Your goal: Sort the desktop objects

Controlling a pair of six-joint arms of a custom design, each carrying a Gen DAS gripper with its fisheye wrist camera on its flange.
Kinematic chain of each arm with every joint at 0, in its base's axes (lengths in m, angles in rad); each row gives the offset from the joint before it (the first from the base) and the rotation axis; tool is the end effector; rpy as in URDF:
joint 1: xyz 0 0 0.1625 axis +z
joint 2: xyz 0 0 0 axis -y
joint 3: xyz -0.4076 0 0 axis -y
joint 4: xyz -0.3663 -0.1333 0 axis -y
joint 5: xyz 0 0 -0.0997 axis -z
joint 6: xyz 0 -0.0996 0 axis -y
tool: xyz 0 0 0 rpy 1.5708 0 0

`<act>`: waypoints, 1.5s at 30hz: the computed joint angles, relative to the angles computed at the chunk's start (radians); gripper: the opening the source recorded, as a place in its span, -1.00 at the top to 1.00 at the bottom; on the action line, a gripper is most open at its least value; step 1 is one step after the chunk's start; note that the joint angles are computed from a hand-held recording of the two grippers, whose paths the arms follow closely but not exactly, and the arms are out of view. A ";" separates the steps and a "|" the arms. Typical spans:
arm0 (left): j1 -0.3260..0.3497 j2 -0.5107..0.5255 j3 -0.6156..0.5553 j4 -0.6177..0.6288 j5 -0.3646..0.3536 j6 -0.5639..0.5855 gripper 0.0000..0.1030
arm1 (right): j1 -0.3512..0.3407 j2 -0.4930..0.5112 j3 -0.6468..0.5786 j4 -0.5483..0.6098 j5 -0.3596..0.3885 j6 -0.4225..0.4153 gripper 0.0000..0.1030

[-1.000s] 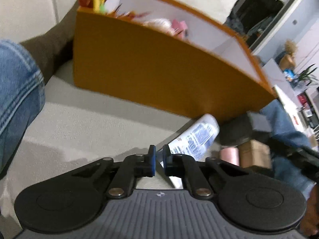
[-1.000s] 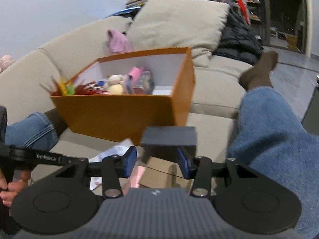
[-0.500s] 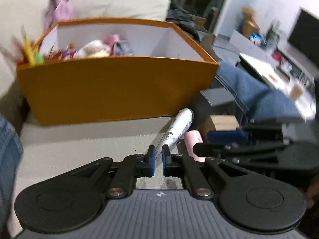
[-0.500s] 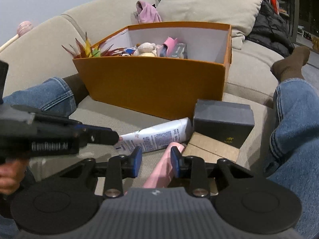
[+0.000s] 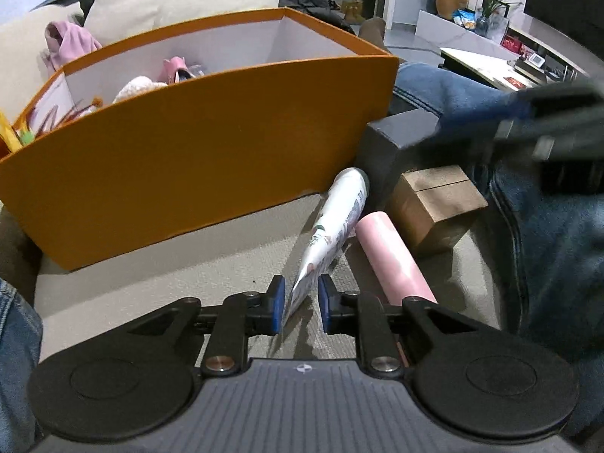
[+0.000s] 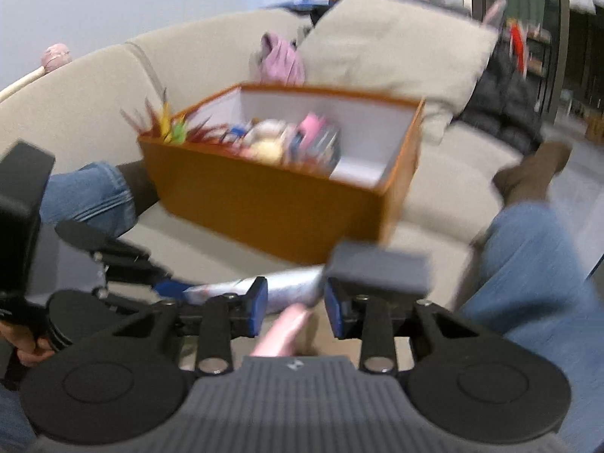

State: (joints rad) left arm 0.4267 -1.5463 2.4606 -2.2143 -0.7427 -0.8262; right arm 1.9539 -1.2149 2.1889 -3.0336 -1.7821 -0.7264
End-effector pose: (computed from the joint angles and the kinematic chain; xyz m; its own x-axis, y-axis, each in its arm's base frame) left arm -0.1981 -0.3171 0.1882 -0.7131 0.1792 -0.6777 0.5205 0.7829 -0.3407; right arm 0.2843 -0.4047 0.2024 -0.4863 -0.7488 0.4503 -0.8735 0.4301 -0.2281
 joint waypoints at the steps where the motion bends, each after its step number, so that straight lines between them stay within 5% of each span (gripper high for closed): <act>1: 0.001 -0.003 0.002 0.002 0.001 -0.010 0.67 | -0.002 0.000 -0.014 -0.004 -0.007 -0.036 0.17; 8: -0.040 -0.100 0.005 0.027 0.008 -0.087 0.83 | -0.017 0.046 -0.168 0.176 -0.068 -0.332 0.07; 13: -0.061 -0.133 -0.038 0.068 0.037 -0.097 0.88 | -0.010 0.107 -0.316 0.451 -0.103 -0.464 0.00; 19: -0.018 -0.068 -0.077 -0.036 0.050 -0.001 0.89 | 0.002 0.181 -0.451 0.683 -0.153 -0.506 -0.02; 25: 0.021 -0.010 -0.085 -0.065 0.015 0.064 0.88 | -0.017 0.192 -0.467 0.722 -0.159 -0.503 0.00; 28: 0.011 -0.035 -0.096 0.048 0.025 -0.004 0.62 | -0.035 0.177 -0.467 0.727 -0.135 -0.488 0.05; 31: 0.019 -0.063 -0.112 0.173 0.011 -0.109 0.16 | -0.043 0.154 -0.452 0.723 -0.136 -0.480 0.11; 32: 0.025 -0.072 -0.113 0.199 0.001 -0.138 -0.21 | -0.044 0.151 -0.448 0.713 -0.144 -0.478 0.13; 33: 0.032 -0.081 -0.109 0.214 -0.007 -0.162 -0.34 | -0.045 0.143 -0.438 0.702 -0.150 -0.477 0.15; 38: 0.086 -0.085 -0.094 0.240 -0.066 -0.274 -0.38 | -0.060 0.110 -0.399 0.656 -0.164 -0.432 0.24; 41: 0.099 -0.080 -0.061 0.178 -0.061 -0.276 -0.62 | -0.068 0.097 -0.374 0.623 -0.152 -0.427 0.23; 45: 0.074 -0.039 -0.055 0.213 -0.029 -0.264 -0.55 | -0.072 0.087 -0.351 0.586 -0.142 -0.414 0.22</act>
State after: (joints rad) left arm 0.5012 -1.5854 2.4057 -2.0016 -0.7713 -1.0897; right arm 1.8815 -1.1278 1.8381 -2.4475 -1.9241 -1.1405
